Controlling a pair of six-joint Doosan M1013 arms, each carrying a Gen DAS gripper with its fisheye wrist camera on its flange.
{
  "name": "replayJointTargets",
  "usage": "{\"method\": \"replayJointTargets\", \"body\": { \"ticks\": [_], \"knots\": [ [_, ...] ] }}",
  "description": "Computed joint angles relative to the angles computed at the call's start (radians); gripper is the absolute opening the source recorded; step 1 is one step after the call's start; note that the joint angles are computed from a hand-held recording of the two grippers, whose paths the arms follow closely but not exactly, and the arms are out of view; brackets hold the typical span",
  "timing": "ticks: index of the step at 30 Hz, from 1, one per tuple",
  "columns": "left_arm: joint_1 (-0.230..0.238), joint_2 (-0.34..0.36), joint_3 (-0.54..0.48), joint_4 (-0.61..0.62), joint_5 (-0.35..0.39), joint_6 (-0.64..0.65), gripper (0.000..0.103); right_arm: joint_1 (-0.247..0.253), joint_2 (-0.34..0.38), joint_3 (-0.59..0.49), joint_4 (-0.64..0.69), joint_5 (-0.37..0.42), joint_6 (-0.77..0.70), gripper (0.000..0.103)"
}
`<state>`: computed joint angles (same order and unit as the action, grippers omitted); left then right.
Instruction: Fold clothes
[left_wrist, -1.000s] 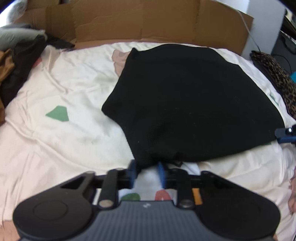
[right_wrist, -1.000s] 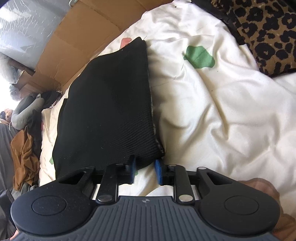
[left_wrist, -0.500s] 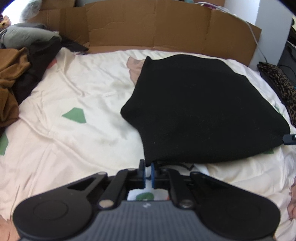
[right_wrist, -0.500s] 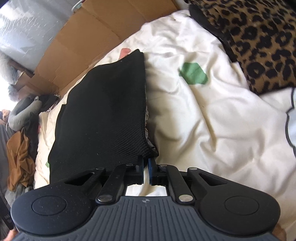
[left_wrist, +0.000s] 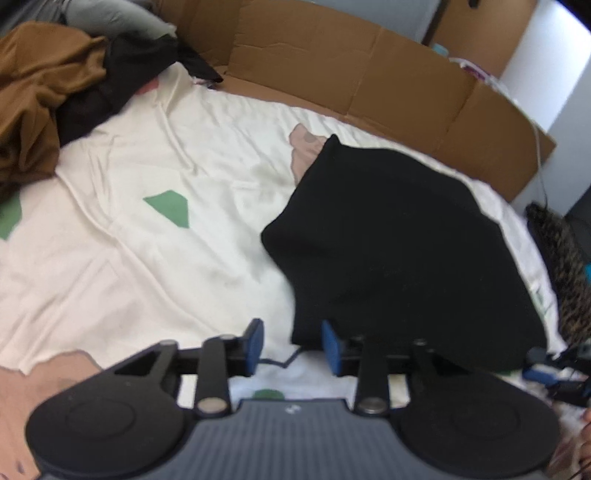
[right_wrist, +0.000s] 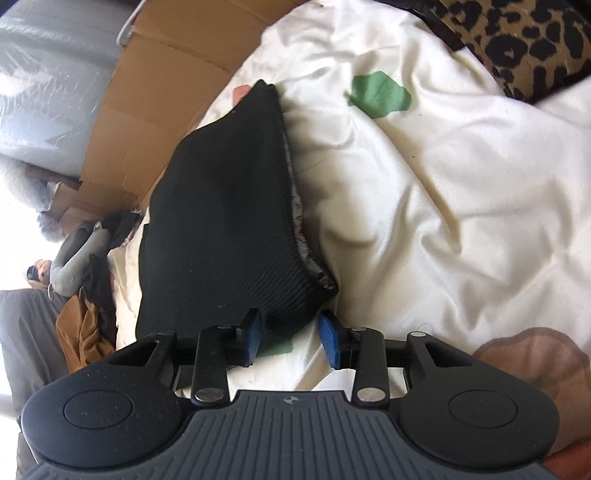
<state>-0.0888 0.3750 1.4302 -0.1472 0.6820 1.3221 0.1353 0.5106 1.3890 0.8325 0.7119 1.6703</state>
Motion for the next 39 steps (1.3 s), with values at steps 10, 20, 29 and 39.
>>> {"method": "replayJointTargets", "body": {
  "ticks": [10, 20, 29, 39],
  "knots": [
    [-0.001, 0.03, -0.008, -0.059, 0.033, -0.045, 0.038, -0.005, 0.014, 0.002, 0.05, -0.021, -0.001, 0.012],
    [0.006, 0.034, 0.006, -0.101, -0.006, -0.091, 0.039, -0.003, 0.014, 0.003, 0.075, -0.025, 0.01, 0.015],
    [0.018, 0.037, 0.016, -0.253, -0.021, 0.017, 0.016, -0.009, 0.019, 0.014, 0.144, -0.038, 0.002, 0.016],
    [0.019, 0.044, 0.014, -0.262, -0.026, -0.004, 0.017, 0.002, -0.003, 0.028, 0.141, -0.056, -0.048, 0.015]
  ]
}}
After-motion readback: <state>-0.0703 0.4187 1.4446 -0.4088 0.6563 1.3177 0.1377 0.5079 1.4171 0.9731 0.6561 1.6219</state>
